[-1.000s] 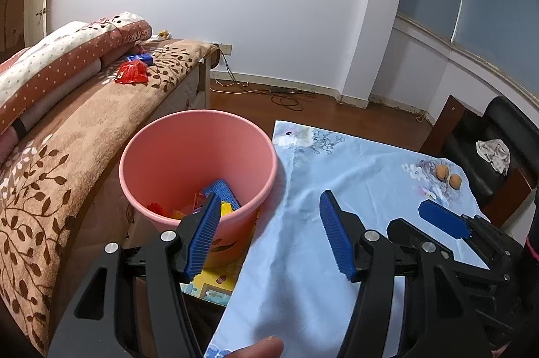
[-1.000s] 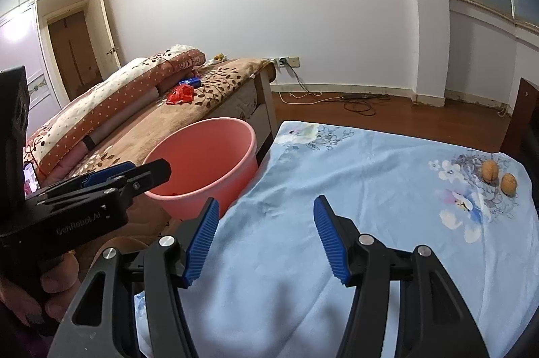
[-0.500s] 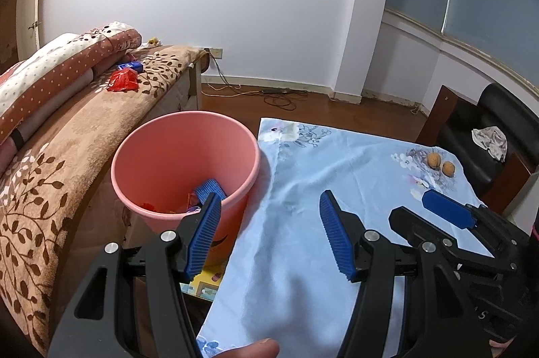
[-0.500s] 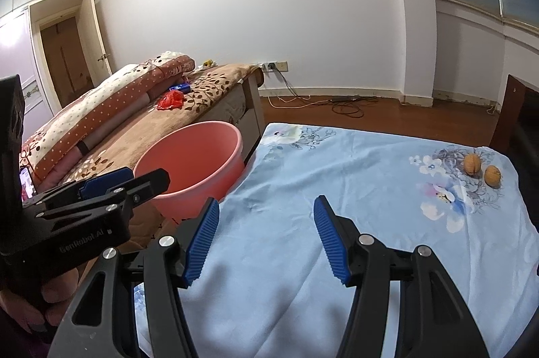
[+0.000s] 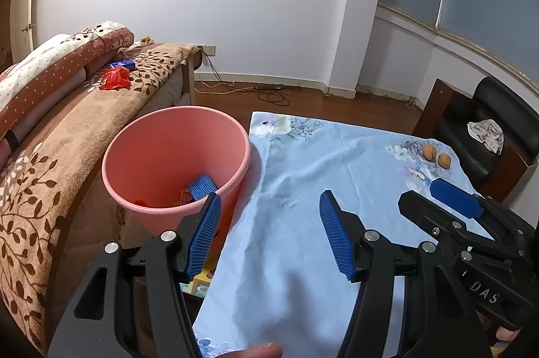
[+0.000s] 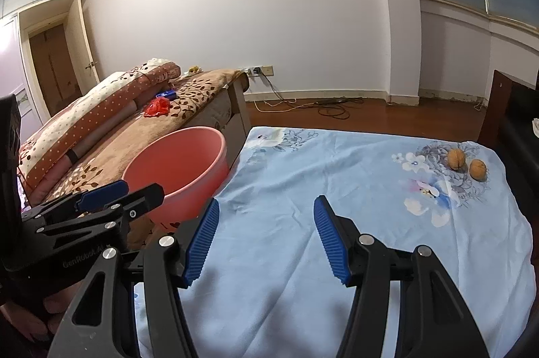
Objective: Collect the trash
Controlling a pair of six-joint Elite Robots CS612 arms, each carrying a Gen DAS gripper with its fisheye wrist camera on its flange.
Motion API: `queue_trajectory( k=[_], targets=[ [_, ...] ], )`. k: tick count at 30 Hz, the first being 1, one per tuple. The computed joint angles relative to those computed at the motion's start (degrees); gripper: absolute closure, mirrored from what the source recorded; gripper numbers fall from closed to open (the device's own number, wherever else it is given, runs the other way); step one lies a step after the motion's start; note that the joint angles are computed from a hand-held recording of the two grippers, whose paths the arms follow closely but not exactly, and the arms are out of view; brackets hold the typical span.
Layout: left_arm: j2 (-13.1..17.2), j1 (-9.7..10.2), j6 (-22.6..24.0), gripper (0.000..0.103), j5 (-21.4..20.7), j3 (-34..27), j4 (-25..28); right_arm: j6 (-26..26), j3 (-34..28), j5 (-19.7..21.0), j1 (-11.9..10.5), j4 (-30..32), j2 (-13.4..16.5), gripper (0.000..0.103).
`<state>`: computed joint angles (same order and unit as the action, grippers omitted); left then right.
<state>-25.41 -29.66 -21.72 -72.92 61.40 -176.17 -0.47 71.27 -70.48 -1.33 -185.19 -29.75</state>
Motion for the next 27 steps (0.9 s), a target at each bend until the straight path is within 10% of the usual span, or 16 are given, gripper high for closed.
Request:
queue_trajectory(
  k=[27],
  targets=[
    [0.4, 0.07, -0.1, 0.042, -0.8, -0.4, 1.7, 0.5, 0.4, -0.5, 0.0, 0.0, -0.1, 0.045]
  ],
)
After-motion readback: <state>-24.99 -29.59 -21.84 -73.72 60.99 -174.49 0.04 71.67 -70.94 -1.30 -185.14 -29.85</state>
